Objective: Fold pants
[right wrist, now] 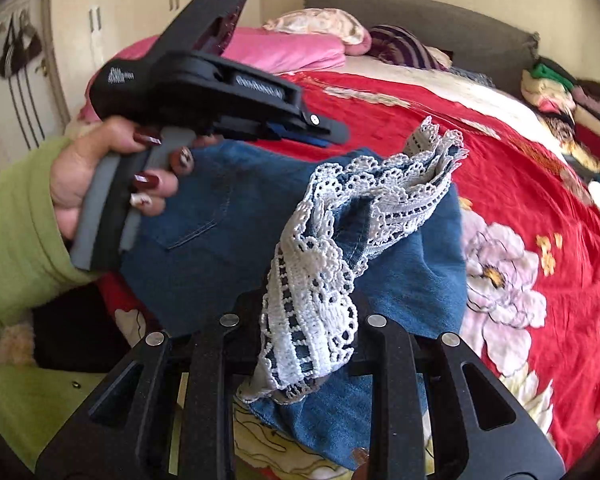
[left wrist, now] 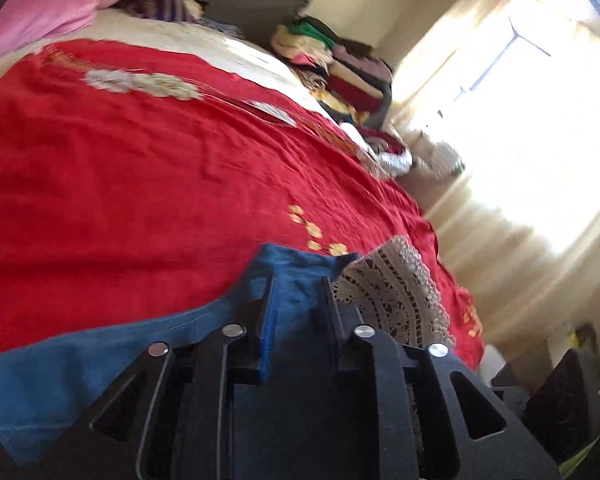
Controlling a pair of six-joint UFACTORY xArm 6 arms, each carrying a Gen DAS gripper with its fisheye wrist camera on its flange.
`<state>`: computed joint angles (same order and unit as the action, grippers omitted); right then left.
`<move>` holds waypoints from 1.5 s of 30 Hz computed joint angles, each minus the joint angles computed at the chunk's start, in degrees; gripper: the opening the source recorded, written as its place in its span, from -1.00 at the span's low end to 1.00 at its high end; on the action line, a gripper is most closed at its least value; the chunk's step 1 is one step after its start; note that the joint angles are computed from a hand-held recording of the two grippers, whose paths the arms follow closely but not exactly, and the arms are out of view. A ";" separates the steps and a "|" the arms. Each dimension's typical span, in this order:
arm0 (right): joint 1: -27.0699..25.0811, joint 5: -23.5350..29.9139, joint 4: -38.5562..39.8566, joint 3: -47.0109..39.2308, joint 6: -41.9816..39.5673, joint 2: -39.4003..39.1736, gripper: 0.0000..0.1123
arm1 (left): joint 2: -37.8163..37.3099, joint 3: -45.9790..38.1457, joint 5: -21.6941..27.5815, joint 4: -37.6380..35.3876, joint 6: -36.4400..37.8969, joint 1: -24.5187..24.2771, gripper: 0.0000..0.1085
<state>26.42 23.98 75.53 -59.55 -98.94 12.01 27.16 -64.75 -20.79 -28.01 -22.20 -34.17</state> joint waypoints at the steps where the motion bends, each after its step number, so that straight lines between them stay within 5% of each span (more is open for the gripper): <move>1: 0.98 -1.03 -0.46 0.28 -0.37 -0.11 -0.67 | -1.30 3.23 -2.56 4.51 -5.99 0.94 -0.50; 4: 3.76 -3.99 -0.20 0.91 -2.87 -0.23 -0.67 | -3.31 9.78 -9.04 16.34 -20.54 4.03 -0.39; 9: 8.15 -9.98 1.78 2.84 -9.36 -0.19 -0.61 | -1.01 10.29 -14.26 28.29 -33.09 6.33 -0.16; 21: 6.65 -8.27 8.87 7.12 -18.44 -4.07 -0.17 | -0.50 8.84 -5.96 30.26 -37.84 5.24 -0.07; 22: 6.39 -7.67 8.35 7.31 -17.64 -3.99 -0.36 | -0.76 9.00 -5.27 29.64 -37.61 4.84 -0.07; 23: 5.76 -6.56 5.71 7.10 -14.80 -3.65 -0.76 | -1.03 9.49 -5.33 29.31 -37.61 4.61 -0.07; 24: 4.58 -4.09 1.68 6.42 -10.27 -3.09 -0.82 | -1.12 9.60 -4.96 29.85 -38.43 4.64 -0.07; 27: 1.68 1.44 1.35 5.57 -8.65 -3.80 -0.84 | -1.60 10.18 -3.68 32.46 -42.03 4.72 -0.03; 32: -1.81 7.14 4.81 5.98 -13.68 -6.24 -0.84 | 0.04 7.45 -2.41 35.73 -45.32 4.43 0.46; 34: -2.48 7.93 6.04 6.01 -15.72 -6.53 -0.84 | 1.41 4.95 -2.09 39.07 -48.68 5.18 0.46; 36: -2.86 8.57 6.42 6.33 -16.20 -6.84 -0.84 | 2.74 2.73 -2.58 42.95 -52.54 6.24 0.43; 38: -2.67 8.35 6.78 5.91 -16.66 -6.35 -0.84 | 3.88 -0.26 0.22 42.55 -51.81 6.32 -0.21; 40: -2.43 7.58 7.67 5.99 -17.98 -5.88 -0.84 | 5.00 -3.29 2.63 45.29 -53.19 7.04 -0.61; 43: -2.19 5.79 9.82 7.77 -20.43 -6.71 -0.84 | 6.20 -8.61 3.63 56.19 -62.04 8.81 -0.64; 45: -2.33 6.06 11.60 7.77 -22.11 -7.11 -0.84 | 4.87 -9.66 4.50 53.62 -57.10 7.83 -0.64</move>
